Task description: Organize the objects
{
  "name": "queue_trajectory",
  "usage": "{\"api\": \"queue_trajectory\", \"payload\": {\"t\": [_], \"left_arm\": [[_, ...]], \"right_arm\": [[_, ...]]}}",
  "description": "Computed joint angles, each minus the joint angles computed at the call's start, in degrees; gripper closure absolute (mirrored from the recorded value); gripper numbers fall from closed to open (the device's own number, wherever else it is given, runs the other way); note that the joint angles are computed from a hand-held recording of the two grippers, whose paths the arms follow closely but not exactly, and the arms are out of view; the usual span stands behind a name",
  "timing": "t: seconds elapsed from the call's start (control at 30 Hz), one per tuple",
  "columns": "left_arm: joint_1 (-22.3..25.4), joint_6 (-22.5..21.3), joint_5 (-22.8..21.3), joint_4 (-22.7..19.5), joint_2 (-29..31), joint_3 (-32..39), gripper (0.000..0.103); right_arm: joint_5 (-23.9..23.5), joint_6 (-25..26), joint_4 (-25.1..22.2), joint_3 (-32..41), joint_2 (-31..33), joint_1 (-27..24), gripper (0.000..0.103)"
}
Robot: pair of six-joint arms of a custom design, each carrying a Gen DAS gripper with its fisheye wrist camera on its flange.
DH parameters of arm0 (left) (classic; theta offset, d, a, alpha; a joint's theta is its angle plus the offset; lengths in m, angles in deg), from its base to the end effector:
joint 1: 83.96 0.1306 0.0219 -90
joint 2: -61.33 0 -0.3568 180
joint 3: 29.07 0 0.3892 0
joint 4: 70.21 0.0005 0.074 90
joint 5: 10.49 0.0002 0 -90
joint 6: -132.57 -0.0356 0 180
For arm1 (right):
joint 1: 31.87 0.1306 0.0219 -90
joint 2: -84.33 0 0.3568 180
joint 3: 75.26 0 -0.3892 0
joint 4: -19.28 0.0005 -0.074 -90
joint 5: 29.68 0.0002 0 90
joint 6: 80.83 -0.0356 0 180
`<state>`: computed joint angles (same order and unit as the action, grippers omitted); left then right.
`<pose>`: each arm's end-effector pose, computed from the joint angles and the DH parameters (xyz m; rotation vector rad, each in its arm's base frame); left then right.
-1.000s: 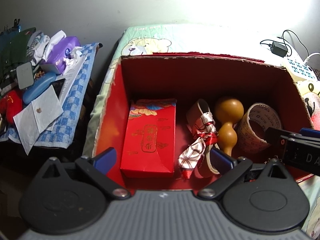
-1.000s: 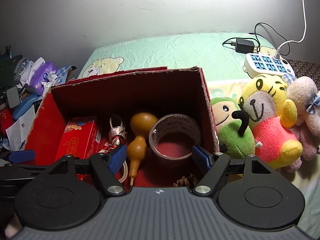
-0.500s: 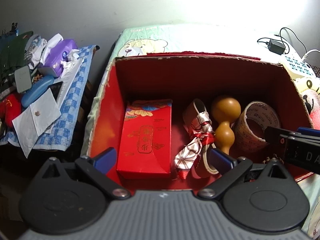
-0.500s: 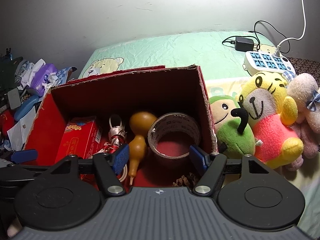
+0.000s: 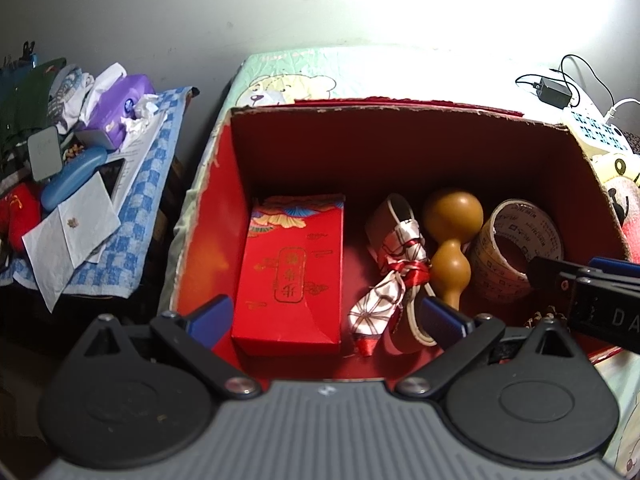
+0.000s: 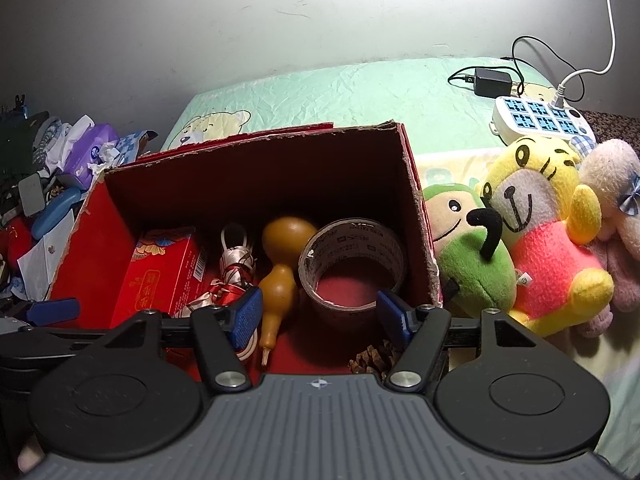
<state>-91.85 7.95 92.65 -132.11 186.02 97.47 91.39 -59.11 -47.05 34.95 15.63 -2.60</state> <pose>0.6605 -0.1002 0.3423 1.0091 2.3751 -0.1295 0.5157 0.2674 0.3591 0.9582 2.2927 -0.0820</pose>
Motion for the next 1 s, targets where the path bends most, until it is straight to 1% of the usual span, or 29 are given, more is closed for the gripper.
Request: {"api": "queue_trajectory", "payload": {"t": [0.13,0.47,0.67,0.77,1.0], "left_arm": [[-0.02,-0.34,-0.23,-0.17,0.14,-0.13,0.003],[-0.01,-0.73,-0.73,-0.05,0.4,-0.25,0.003],[0.03,-0.71,-0.95,-0.02,0.57,-0.25,0.003],[0.07,-0.79,-0.92,-0.27,0.73,-0.19,0.003],[0.21,-1.27,-1.27,-0.37,0.81,-0.34,0.003]], "right_arm": [[-0.64,-0.78,0.18,-0.49,-0.08,-0.11,0.041],[-0.09,-0.59,1.35,-1.52,-0.67,-0.06,0.041],[-0.49,-0.3,3.24,-2.86,-1.58,-0.21,0.039],[-0.89,0.09,3.93,-3.15,-1.76,-0.26,0.036],[-0.79,-0.13,3.64,-2.97,-1.63,-0.16,0.035]]}}
